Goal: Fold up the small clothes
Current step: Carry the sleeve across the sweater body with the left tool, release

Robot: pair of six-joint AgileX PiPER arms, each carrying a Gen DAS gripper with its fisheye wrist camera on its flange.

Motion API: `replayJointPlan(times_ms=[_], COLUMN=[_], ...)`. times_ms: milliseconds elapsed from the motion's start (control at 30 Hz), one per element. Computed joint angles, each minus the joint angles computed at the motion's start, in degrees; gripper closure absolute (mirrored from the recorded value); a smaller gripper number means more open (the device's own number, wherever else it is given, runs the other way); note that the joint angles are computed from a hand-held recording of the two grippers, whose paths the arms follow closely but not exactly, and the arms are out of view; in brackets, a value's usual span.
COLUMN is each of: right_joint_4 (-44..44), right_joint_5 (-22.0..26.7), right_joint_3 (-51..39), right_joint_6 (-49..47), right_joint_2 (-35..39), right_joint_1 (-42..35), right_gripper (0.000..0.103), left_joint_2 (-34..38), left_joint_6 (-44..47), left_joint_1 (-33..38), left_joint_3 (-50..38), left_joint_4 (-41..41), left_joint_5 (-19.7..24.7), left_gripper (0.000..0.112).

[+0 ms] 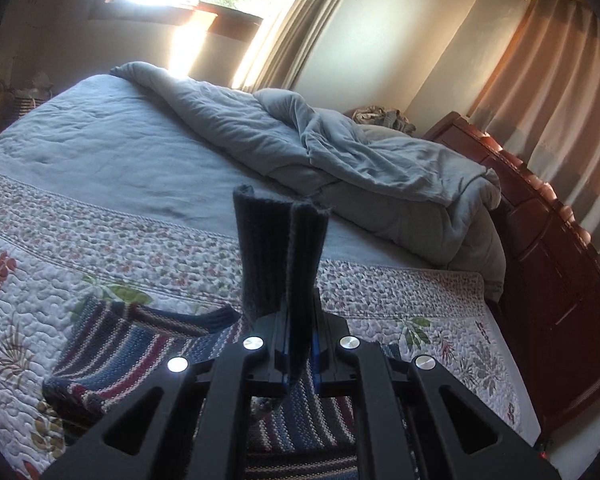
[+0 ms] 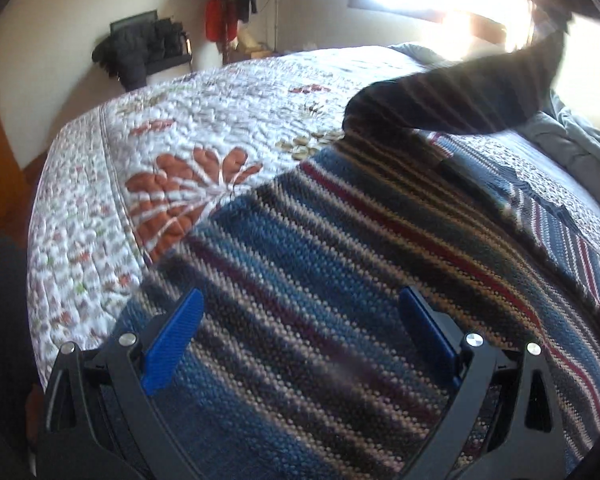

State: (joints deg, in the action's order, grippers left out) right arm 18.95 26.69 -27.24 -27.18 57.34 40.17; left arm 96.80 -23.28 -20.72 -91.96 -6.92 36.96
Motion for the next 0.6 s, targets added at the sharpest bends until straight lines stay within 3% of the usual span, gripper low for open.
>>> replayJointPlan(times_ms=[267, 500, 600], right_joint_4=[1.9, 2.1, 2.9], right_joint_5=[1.6, 2.7, 3.2], right_joint_3=[0.6, 1.1, 1.2], right_joint_6=[-3.4, -4.1, -5.7], right_joint_2=[-0.5, -0.4, -0.7], right_joint_1=[-0.8, -0.5, -1.5], right_gripper=[0.006, 0.006, 0.006], left_joint_2=[8.1, 16.2, 19.7], left_joint_6=[-3.3, -0.9, 3.9], left_joint_1=[-7.6, -11.1, -10.7], left_joint_3=[0.8, -4.7, -9.1], left_joint_4=[3.5, 3.5, -2.2], left_joint_5=[-1.6, 4.6, 10.6], left_gripper=[0.105, 0.105, 0.102])
